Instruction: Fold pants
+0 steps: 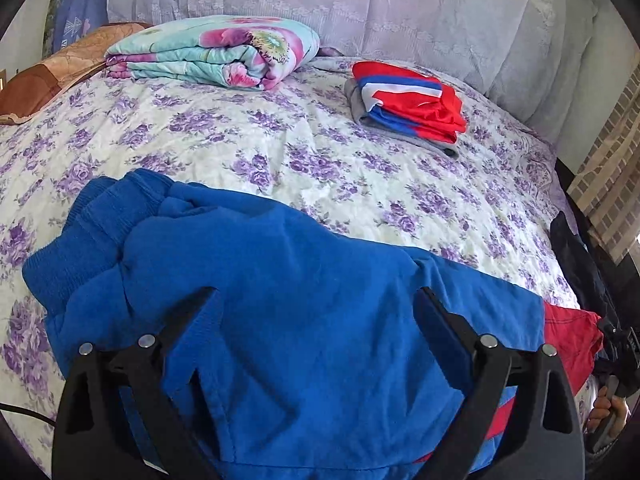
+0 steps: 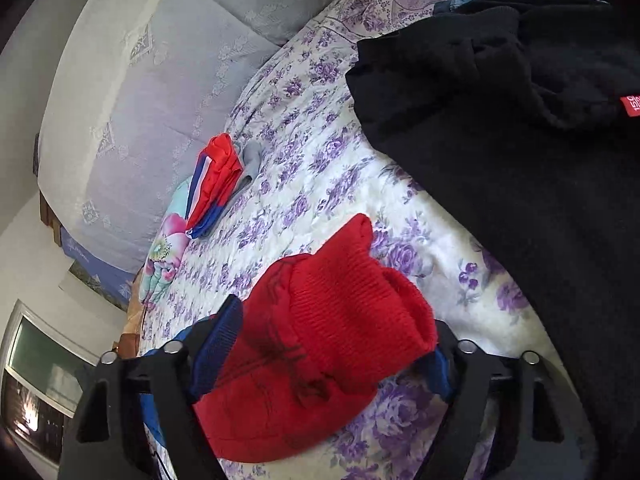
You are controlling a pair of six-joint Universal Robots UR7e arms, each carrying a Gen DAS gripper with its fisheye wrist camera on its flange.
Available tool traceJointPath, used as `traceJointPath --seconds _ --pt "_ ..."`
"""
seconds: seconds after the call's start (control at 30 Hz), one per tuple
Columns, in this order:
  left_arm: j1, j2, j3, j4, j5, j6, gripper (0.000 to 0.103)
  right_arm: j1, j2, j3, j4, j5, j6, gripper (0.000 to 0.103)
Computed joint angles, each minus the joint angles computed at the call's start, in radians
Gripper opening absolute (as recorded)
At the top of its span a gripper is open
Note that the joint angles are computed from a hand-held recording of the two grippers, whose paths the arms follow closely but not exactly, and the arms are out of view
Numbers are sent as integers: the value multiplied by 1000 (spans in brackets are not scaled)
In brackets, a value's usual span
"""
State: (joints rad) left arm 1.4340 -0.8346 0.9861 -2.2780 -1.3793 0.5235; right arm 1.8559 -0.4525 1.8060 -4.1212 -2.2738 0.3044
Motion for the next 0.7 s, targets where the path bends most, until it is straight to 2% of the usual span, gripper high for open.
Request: traceJointPath --seconds 0.07,0.2,0.33,0.43,0.5,0.53,0.63,0.7 --pt "6 -2 8 -13 -12 3 94 -16 4 11 -16 55 17 45" --pt "5 -4 42 -59 15 49 97 -18 16 3 -54 68 -8 33" --pt "-1 0 65 -104 45 77 98 4 9 -11 -46 50 -65 31" --pt "1 -9 93 -142 46 107 98 5 19 -19 -60 53 -34 35" --pt "5 -10 89 -133 35 109 98 1 24 -16 -58 50 -3 52" --pt "7 -9 81 -122 25 103 98 -4 25 -8 -61 65 16 53" --pt "12 -6 63 -97 8 89 98 4 41 -17 -79 45 -17 48" --pt "15 -11 61 -86 -2 80 98 3 51 -13 -122 48 -16 31"
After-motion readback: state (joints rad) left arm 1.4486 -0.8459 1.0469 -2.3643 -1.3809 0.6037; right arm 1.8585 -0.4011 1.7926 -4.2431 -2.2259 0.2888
